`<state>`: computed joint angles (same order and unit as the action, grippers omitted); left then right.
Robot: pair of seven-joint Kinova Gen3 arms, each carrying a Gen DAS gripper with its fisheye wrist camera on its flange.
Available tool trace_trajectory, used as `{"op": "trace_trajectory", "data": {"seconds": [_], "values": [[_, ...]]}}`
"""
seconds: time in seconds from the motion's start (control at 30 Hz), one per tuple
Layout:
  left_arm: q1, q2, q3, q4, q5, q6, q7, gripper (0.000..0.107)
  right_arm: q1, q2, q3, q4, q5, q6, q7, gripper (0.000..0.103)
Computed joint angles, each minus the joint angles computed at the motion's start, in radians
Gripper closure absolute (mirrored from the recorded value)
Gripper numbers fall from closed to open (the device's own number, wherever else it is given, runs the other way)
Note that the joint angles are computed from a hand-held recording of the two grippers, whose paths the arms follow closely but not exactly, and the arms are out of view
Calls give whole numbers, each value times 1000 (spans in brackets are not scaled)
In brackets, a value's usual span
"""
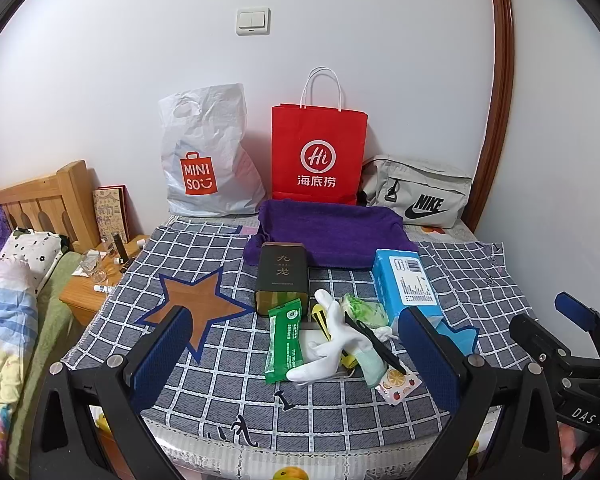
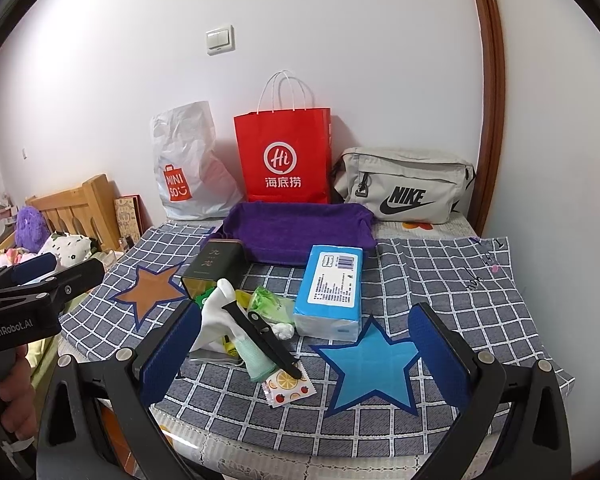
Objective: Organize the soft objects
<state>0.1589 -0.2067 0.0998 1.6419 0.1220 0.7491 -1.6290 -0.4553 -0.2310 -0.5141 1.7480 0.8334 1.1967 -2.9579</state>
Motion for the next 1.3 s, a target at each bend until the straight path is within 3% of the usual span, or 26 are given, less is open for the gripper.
{"op": "trace_trajectory", "data": {"seconds": [0.67, 1.1, 1.3], "values": [[3, 3, -2, -4, -5, 0, -2, 4, 32, -14, 15, 20, -45, -72, 31, 1], [-4, 94, -10, -37, 11, 20, -40, 4, 62, -6, 52, 94, -45, -188, 38, 1], [-14, 148, 27, -27, -121, -11, 72, 5, 81, 14, 129, 147, -102, -324, 98, 1]]}}
